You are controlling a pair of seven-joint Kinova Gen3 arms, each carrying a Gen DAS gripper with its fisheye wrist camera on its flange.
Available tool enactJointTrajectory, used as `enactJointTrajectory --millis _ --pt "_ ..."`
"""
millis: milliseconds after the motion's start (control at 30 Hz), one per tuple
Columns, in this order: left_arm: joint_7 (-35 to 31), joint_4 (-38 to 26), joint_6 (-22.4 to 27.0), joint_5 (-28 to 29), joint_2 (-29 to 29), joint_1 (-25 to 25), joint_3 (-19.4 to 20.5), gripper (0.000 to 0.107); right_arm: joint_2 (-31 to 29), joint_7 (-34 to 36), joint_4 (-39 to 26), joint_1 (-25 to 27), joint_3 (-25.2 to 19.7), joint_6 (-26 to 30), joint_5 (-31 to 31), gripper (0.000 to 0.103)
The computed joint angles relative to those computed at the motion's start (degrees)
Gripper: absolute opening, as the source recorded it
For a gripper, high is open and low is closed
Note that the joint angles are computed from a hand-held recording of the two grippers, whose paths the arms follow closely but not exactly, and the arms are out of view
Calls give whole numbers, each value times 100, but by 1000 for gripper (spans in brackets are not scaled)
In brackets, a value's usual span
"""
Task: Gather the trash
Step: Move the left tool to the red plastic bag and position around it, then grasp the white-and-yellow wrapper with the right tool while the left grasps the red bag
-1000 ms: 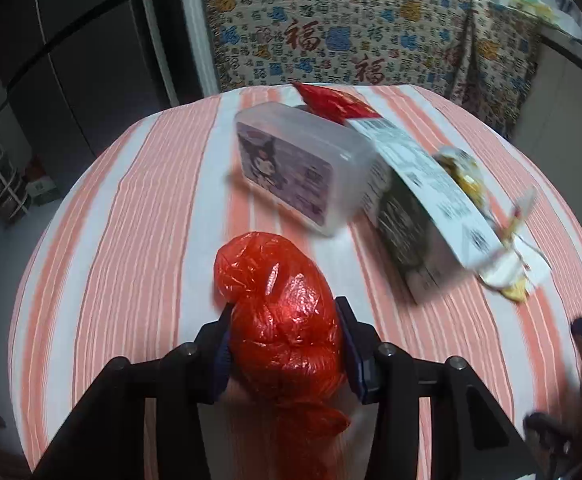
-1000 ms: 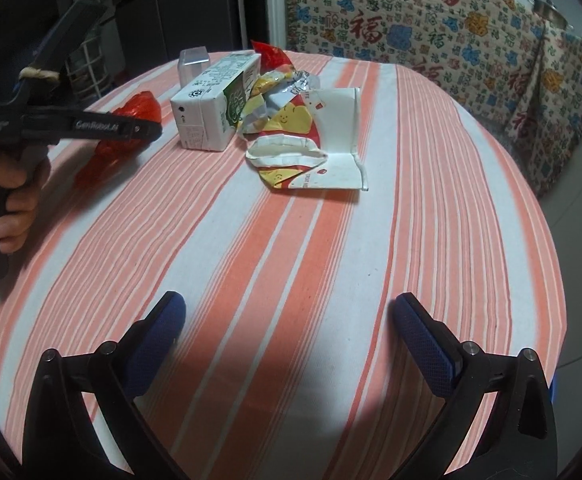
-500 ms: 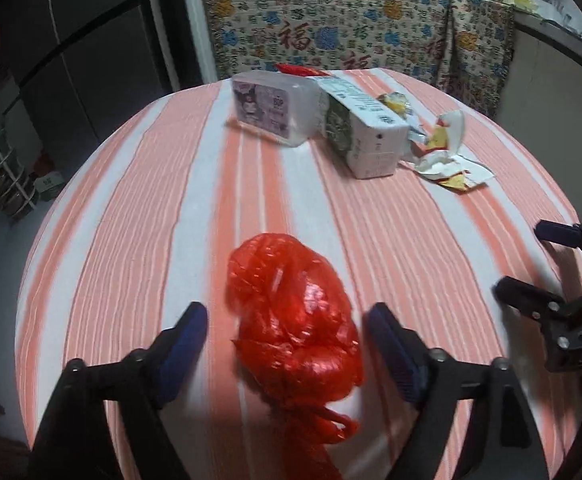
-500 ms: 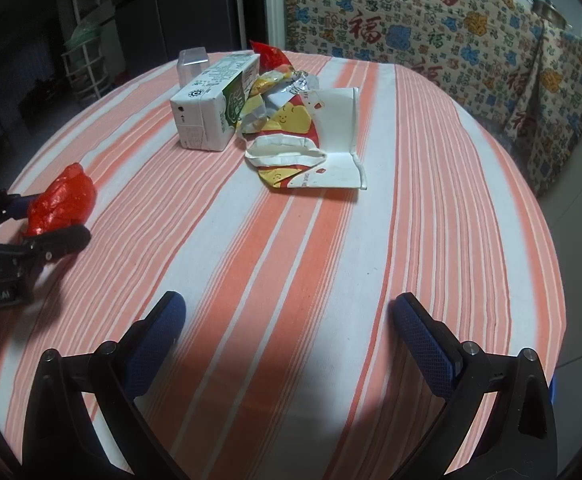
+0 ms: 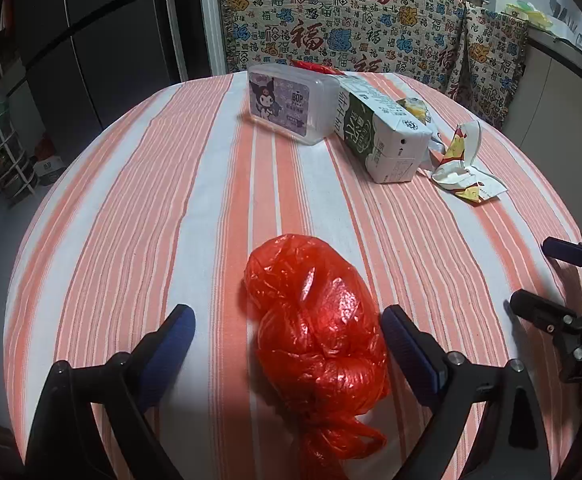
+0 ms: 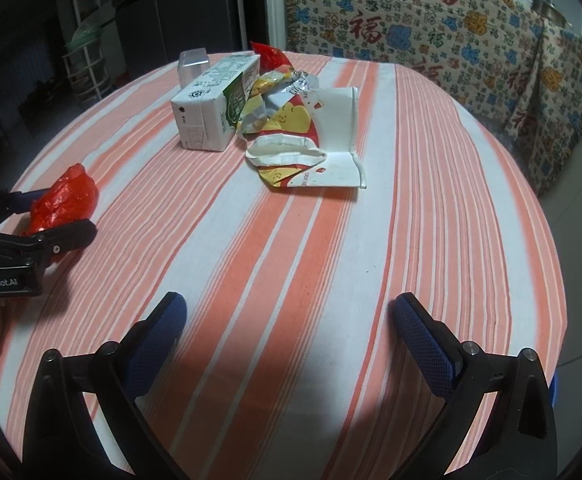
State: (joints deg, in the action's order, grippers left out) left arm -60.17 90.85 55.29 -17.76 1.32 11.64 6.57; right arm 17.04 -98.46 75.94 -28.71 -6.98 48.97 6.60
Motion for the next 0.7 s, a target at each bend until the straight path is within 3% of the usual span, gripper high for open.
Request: enactJointTrajectory --millis 100,200,367,433,533,633,700 --pt "35 15 17 -31 -19 13 12 97 13 222 -125 341 -73 -88 -509 102" --pt "46 17 14 -34 -17 16 16 98 156 34 -538 337 90 -3 -423 102" --pt "54 26 5 -38 -17 17 18 98 802 335 -1614 303 449 621 -971 97" --pt "58 28 5 -39 -19 18 20 98 1056 801 -2016 493 186 956 -1200 90" --pt "56 25 7 -39 -18 18 19 98 1386 1500 -2489 1045 -611 1655 -1885 79" --pt "57 26 5 -42 -17 18 19 98 1458 2109 -2617 1571 -1301 2120 -2505 78" --pt "63 26 6 -44 -17 19 19 98 1272 2392 -2421 1652 -1301 1984 -2534 83"
